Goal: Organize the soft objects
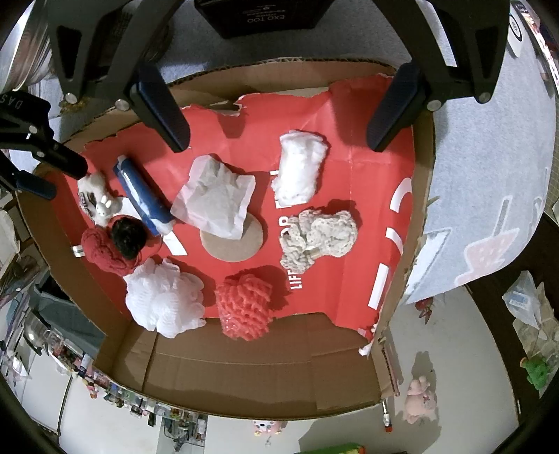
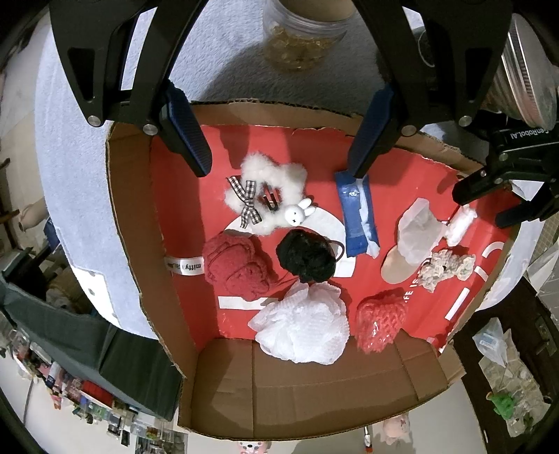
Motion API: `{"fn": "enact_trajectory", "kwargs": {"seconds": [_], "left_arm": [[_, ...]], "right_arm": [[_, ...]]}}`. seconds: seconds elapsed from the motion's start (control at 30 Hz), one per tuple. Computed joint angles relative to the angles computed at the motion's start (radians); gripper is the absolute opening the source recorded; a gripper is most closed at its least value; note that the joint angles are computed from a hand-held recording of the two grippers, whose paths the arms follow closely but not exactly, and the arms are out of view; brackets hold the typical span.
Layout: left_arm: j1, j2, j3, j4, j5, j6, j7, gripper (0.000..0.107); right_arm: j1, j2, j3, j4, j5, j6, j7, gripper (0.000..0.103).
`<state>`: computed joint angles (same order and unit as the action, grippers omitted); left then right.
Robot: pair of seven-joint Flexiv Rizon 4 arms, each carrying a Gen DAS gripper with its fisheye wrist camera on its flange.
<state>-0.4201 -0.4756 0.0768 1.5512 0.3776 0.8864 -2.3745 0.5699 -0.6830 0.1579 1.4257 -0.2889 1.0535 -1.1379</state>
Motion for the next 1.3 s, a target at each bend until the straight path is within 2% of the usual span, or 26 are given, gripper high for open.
{"fn": "enact_trajectory", "kwargs": {"seconds": [0.87, 1.0, 1.1, 1.17, 1.3], "left_arm": [[-0.001, -0.001, 0.001, -0.002, 0.004, 0.002, -0.004, 0.103], [-0.005, 0.011, 0.006, 0.015, 0.016, 0.042, -0.027, 0.103], [-0.030, 0.050, 0.037, 0.043, 0.068, 0.078, -0.104, 0.103], [-0.056, 0.088, 0.061, 0.058, 0.135, 0.079, -0.179, 0.103], [-0.104, 0.171, 0.063, 0.079, 0.277, 0.026, -0.308, 0.103]], "right_arm": [[0.009, 0.007, -0.017, 0.022, -0.029, 0.028, 0.027, 0.080], [0.013, 0.018, -0.025, 0.037, -0.046, 0.052, 0.033, 0.080], [0.007, 0.057, -0.037, 0.090, -0.042, 0.149, 0.074, 0.080], [0.027, 0.097, -0.081, 0.140, -0.085, 0.201, 0.115, 0.080], [0.045, 0.182, -0.127, 0.251, -0.171, 0.292, 0.180, 0.080]]}}
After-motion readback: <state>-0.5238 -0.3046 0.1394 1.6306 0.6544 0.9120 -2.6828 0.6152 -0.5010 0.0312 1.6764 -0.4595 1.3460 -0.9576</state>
